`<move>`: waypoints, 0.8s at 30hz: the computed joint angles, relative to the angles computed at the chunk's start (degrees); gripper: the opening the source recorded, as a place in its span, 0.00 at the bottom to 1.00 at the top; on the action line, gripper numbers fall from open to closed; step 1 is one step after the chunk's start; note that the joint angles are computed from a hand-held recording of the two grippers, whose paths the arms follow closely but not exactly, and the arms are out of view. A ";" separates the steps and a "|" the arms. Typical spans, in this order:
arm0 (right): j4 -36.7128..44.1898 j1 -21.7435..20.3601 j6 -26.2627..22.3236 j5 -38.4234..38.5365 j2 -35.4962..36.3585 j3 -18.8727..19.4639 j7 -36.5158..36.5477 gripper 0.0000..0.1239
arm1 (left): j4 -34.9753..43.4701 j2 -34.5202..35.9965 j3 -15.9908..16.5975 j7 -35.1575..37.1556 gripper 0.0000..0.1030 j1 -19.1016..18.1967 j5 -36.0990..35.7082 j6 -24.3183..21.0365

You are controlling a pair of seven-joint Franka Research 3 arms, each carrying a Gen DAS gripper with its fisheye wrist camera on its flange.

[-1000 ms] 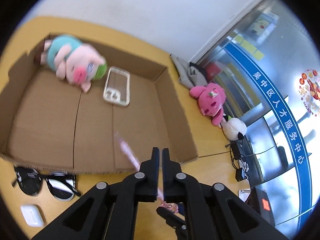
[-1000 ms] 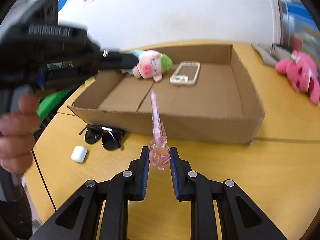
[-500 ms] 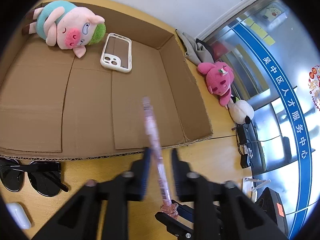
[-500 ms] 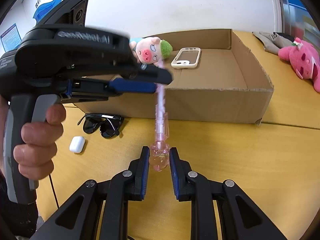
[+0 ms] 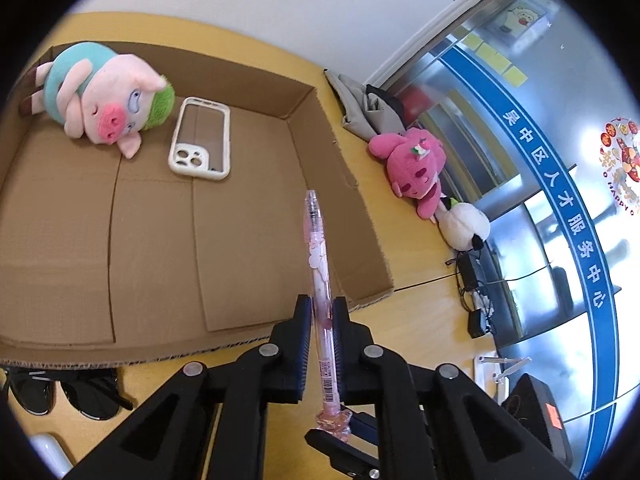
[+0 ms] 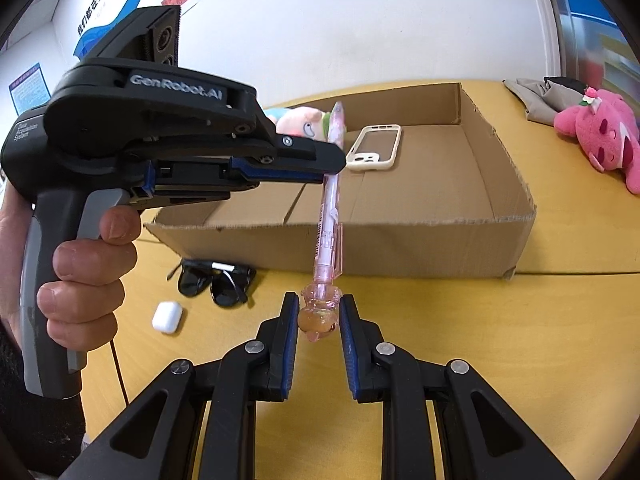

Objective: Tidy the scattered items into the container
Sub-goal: 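Lift the pink pen with the left gripper and carry it over the box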

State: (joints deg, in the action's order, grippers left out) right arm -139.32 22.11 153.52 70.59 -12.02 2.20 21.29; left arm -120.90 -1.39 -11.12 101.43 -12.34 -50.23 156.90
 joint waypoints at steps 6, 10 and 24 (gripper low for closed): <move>5.58 -0.67 0.04 -1.40 3.19 0.23 0.87 0.17 | 5.91 2.36 0.14 -0.62 0.09 1.43 3.64 -1.42; 12.60 -1.62 0.07 -5.48 7.73 0.87 4.24 0.16 | 13.39 6.25 -0.01 -2.20 0.09 3.30 7.88 -3.62; 47.48 -6.44 -10.47 -34.93 34.07 2.57 34.00 0.16 | 57.22 38.37 -4.44 -14.43 0.08 8.98 25.14 -21.97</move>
State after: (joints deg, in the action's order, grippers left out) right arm -91.83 15.67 143.05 35.66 22.06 4.76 55.30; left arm -63.68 36.98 -15.56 86.99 -3.35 -25.10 134.93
